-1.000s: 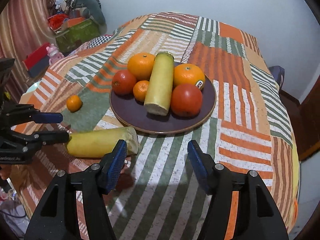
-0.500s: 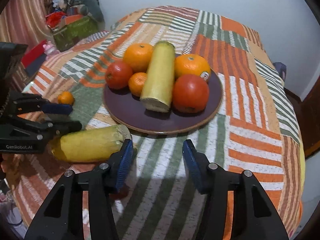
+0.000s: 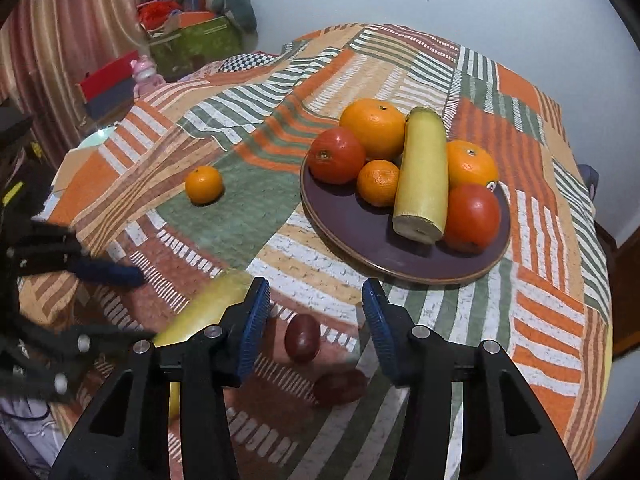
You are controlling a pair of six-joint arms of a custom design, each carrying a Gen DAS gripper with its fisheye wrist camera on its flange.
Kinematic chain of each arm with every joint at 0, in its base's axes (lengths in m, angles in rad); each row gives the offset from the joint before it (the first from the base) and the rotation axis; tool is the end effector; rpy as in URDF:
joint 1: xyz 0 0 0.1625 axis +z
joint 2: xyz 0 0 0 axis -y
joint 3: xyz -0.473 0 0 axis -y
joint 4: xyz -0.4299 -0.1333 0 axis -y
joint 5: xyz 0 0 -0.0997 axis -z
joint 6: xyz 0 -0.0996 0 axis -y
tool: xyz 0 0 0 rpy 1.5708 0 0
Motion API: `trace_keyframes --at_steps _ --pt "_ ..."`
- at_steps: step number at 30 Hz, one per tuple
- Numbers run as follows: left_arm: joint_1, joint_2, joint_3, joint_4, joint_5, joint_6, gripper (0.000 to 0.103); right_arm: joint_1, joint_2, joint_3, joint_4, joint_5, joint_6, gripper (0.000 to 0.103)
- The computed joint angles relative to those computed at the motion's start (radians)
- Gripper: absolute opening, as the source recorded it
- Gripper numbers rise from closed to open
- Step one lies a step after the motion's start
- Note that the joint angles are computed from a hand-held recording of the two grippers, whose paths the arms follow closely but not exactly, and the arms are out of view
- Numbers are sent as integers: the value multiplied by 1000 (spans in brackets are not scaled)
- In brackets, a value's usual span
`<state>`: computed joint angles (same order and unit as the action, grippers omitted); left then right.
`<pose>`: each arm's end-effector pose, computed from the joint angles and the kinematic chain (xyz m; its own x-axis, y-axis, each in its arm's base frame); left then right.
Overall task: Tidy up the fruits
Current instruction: 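Reach the left tool toward the second pale yellow squash on the cloth, then grasp the second yellow squash with the right tool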
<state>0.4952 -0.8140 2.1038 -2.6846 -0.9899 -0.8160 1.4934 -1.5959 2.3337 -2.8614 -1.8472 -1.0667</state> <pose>-0.3749 -0.4161 -0.0061 -0.8453 0.1944 -0.4977 0.3657 0.8896 -0.2736 0.0717 -0.4483 0.3170 -0.5156 -0.6380 0.5719 -0.7984 0.6001 -0.0503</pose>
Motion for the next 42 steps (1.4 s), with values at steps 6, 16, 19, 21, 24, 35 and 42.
trace_keyframes --at_steps 6,16,19,21,24,35,42 --pt "-54 -11 33 2 101 -96 49 12 -85 7 102 30 72 46" --pt "-112 -137 135 135 219 -292 49 33 -93 64 185 4 186 46" --pt "-118 -159 157 144 217 -325 49 51 -41 69 139 -36 211 48" --pt "-120 -162 162 152 219 -336 49 58 -10 71 98 -52 224 50" --pt "-119 -163 164 152 219 -338 49 55 24 53 108 -52 251 53" --pt "-48 -115 100 96 256 -227 49 58 24 66 58 -5 181 38" --pt "43 -75 43 20 258 -113 49 52 -41 39 68 90 175 36"
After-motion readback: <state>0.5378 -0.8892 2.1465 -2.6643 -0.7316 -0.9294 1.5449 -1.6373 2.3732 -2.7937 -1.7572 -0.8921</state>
